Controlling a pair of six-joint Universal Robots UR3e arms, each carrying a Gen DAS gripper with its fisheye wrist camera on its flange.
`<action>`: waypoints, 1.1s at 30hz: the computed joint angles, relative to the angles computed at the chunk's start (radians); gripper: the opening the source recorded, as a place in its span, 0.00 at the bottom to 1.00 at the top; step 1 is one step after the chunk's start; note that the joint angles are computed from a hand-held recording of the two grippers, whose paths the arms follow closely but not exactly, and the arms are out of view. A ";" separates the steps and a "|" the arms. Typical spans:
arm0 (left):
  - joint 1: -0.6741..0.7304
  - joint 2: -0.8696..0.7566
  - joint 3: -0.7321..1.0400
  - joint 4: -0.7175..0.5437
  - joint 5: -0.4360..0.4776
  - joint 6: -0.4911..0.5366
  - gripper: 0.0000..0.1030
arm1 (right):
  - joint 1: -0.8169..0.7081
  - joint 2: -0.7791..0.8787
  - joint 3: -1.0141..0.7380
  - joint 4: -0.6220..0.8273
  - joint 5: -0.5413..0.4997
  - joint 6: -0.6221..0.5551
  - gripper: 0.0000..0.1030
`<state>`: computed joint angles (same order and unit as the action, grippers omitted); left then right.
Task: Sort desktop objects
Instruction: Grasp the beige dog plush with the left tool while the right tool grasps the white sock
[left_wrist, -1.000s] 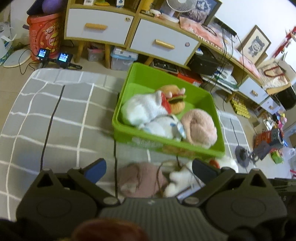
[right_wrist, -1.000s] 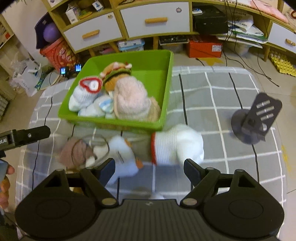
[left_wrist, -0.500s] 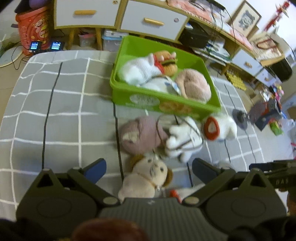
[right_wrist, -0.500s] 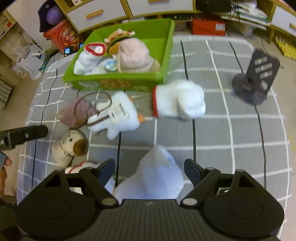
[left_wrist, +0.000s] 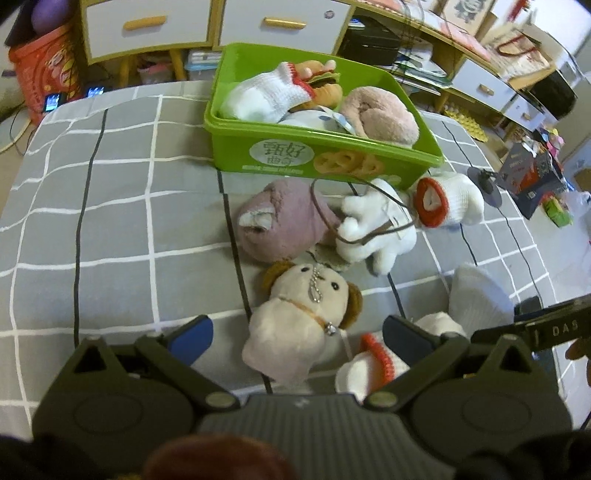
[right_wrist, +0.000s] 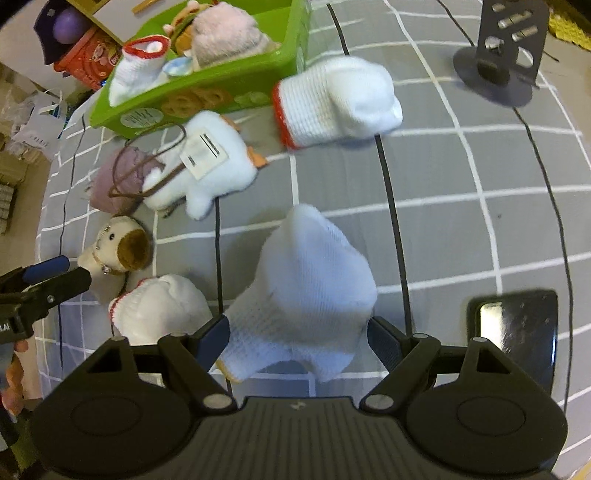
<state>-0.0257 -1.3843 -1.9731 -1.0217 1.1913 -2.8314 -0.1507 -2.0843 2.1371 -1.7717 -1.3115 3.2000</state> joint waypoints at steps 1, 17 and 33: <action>-0.007 -0.001 -0.010 0.016 0.007 0.006 0.96 | 0.004 0.001 0.010 -0.009 0.001 0.007 0.80; -0.165 -0.106 -0.051 0.202 0.173 0.000 0.79 | 0.030 0.042 0.058 -0.108 0.008 0.074 0.80; -0.187 -0.137 -0.066 0.261 0.198 -0.005 0.62 | 0.120 0.134 0.007 -0.185 -0.040 0.098 0.72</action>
